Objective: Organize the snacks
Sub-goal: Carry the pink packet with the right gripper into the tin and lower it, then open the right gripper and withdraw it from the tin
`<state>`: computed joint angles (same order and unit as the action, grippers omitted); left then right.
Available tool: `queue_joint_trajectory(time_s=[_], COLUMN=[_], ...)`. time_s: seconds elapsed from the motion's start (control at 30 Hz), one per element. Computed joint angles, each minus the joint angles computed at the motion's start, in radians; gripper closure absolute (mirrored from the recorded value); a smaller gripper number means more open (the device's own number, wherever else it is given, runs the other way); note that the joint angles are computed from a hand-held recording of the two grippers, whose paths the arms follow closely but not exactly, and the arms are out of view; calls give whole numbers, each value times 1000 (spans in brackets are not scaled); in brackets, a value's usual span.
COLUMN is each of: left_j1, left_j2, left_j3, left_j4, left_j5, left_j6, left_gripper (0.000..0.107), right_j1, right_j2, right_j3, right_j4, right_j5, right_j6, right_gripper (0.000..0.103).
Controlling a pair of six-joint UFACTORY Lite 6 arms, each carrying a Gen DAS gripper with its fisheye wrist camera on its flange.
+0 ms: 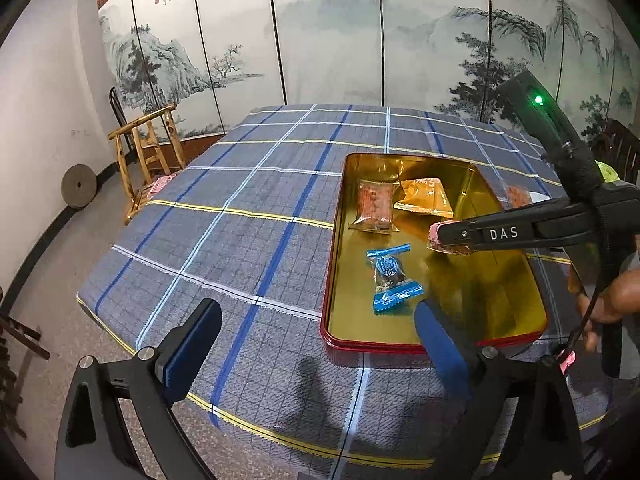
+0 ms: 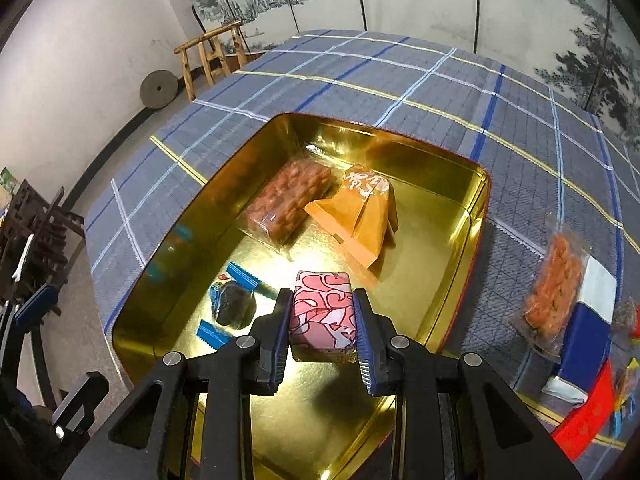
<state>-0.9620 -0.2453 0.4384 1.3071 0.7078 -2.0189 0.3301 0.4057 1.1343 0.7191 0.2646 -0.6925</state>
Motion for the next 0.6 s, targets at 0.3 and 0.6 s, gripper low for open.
queue_joint_trajectory(time_s=[0.3, 0.6], left_j1=[23, 39], left_j2=[17, 22], left_j3=[2, 0], left_j4=[9, 10], left_j5=[-27, -46], left_j6=[-3, -2], left_gripper=[11, 11], right_j1=[13, 10], right_j2=[42, 43], right_j3=[33, 41], right_j4=[49, 154], right_j5=[-2, -2], right_j6=[-32, -123], right_gripper=[73, 72])
